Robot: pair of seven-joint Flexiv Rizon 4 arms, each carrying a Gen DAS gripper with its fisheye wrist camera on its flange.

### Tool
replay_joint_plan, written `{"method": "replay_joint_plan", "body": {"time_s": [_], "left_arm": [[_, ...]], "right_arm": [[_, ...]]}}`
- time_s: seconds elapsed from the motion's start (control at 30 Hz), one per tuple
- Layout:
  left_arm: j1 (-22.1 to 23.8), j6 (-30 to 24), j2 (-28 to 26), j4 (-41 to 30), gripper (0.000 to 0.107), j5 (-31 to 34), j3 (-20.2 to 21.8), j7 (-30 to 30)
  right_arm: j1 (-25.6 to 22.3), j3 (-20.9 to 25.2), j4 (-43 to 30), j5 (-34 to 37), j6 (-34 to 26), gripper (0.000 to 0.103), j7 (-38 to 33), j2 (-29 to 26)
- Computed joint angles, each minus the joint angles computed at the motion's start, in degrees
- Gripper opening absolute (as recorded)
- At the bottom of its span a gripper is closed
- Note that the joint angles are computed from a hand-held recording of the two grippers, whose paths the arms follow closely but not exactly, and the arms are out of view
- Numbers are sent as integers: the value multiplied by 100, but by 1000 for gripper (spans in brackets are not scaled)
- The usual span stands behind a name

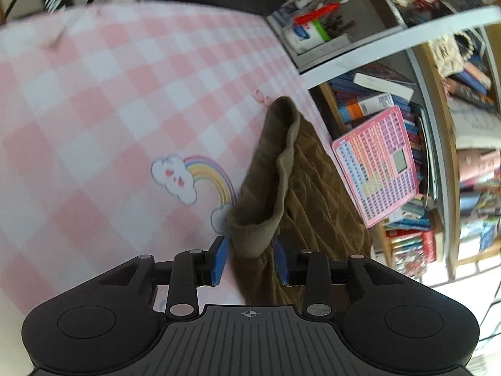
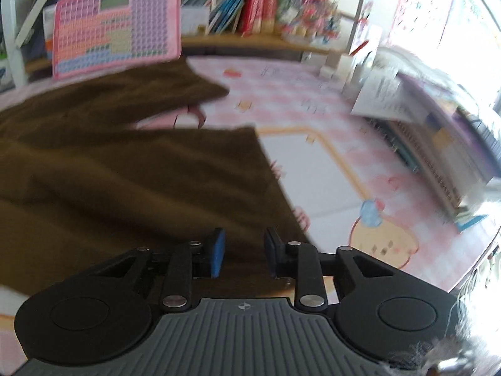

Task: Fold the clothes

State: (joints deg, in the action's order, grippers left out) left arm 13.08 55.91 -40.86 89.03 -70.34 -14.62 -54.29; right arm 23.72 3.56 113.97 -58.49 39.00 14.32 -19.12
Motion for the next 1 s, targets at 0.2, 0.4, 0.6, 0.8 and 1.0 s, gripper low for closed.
{"method": "replay_joint_plan", "body": {"time_s": [0.2, 0.4, 0.6, 0.8, 1.0], "left_arm": [[-160, 257, -150, -189, 52, -4, -52, -278], [-366, 859, -358, -483, 12, 819, 44, -603], [35, 1213, 32, -146, 8, -364, -684, 1198], [-158, 1098, -280, -308, 11, 876, -54, 80], [-4, 1349, -215, -123, 14, 698, -329, 464]], "right_arm": [[20, 10, -49, 206, 48, 23, -161, -82], [31, -15, -4, 171, 86, 23, -78, -62], [0, 1, -15, 242, 148, 23, -147, -54], [-8, -39, -3, 124, 403, 23, -158, -82], [-23, -78, 43, -14, 479, 23, -102, -79]]}}
